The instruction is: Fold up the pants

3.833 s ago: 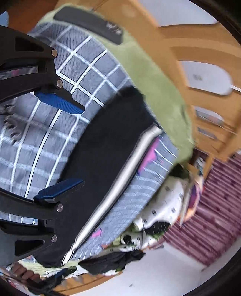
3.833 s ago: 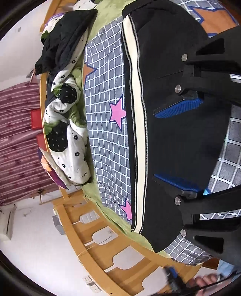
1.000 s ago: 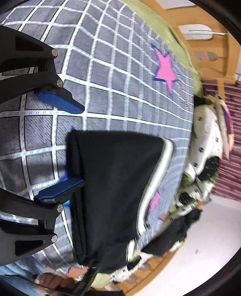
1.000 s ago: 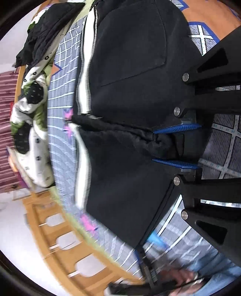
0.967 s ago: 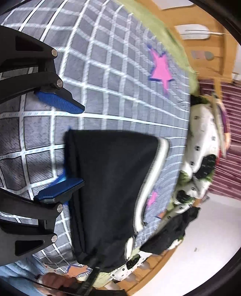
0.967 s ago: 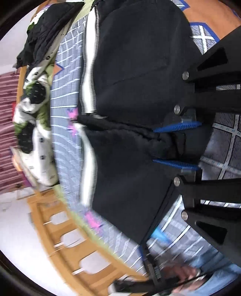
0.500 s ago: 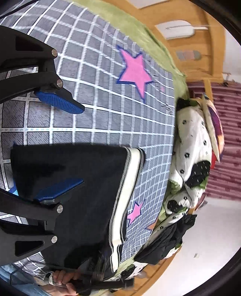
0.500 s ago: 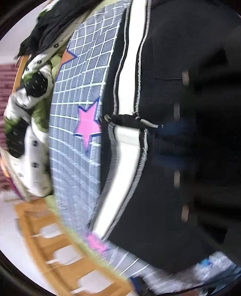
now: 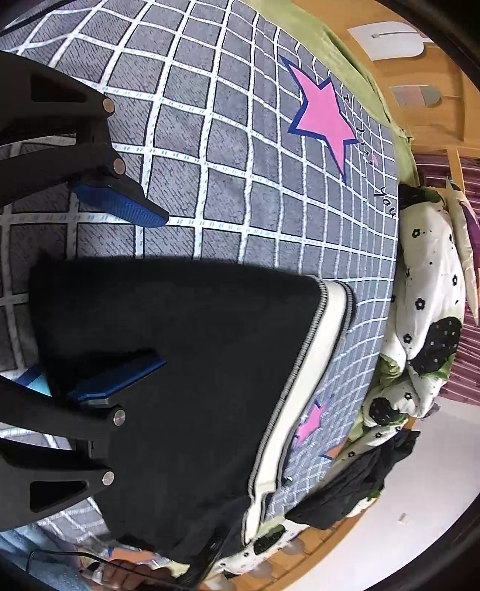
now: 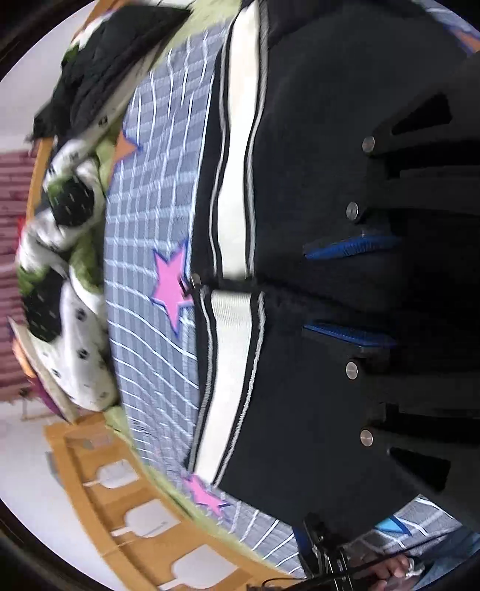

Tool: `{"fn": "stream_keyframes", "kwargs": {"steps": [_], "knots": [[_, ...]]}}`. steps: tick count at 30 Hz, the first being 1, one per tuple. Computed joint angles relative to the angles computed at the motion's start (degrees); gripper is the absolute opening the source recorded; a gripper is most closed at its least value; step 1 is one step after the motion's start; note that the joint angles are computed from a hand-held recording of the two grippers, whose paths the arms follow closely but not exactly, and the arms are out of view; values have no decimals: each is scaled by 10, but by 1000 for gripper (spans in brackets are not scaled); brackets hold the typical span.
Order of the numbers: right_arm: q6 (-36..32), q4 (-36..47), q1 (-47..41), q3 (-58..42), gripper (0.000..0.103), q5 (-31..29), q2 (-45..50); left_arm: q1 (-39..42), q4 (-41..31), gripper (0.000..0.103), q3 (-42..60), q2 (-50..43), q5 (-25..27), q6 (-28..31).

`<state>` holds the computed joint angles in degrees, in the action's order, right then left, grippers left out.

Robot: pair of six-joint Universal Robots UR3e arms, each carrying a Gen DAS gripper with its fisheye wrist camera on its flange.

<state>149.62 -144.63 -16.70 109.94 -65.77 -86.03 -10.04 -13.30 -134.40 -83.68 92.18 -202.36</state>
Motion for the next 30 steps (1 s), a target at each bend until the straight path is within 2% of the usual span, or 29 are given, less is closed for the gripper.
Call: {"fn": "stream_keyframes", "kwargs": {"steps": [3, 5, 7, 10, 13, 16, 20, 21, 22, 24, 26, 27, 28, 29, 30], "knots": [[-40, 2, -90, 75, 54, 30, -117, -8, -30, 70, 15, 23, 32, -7], [-68, 42, -169, 102, 73, 67, -188, -12, -43, 70, 26, 33, 54, -14], [-107, 107, -276, 121, 76, 106, -256, -13, -59, 70, 39, 42, 76, -26], [-162, 148, -392, 114, 76, 121, -264, 18, -89, 70, 67, 42, 37, 1], [-173, 212, -436, 52, 76, 118, -188, 40, -75, 70, 74, 24, -5, 3], [-163, 204, -446, 26, 76, 131, -119, 57, -68, 69, 90, -17, -54, 17], [-117, 144, -407, 3, 76, 124, -30, 47, -55, 69, 116, -76, -38, 42], [-103, 128, -394, -8, 76, 114, -5, 49, -60, 65, 123, -86, -40, 52], [-89, 114, -379, -22, 76, 104, 22, 53, -67, 57, 134, -101, -44, 64], [-70, 90, -361, -43, 76, 95, 61, 74, -68, 54, 142, -124, -70, 73], [-42, 65, -349, -67, 77, 102, 95, 111, -40, 48, 126, -135, -133, 72], [-29, 68, -344, -80, 77, 104, 104, 120, -33, 41, 124, -139, -152, 75], [-14, 73, -341, -95, 73, 110, 116, 130, -29, 33, 127, -145, -176, 79], [3, 65, -339, -100, 60, 110, 123, 130, -39, 31, 137, -150, -180, 76], [23, 39, -333, -96, 48, 95, 125, 125, -47, 20, 147, -154, -177, 75]]}}
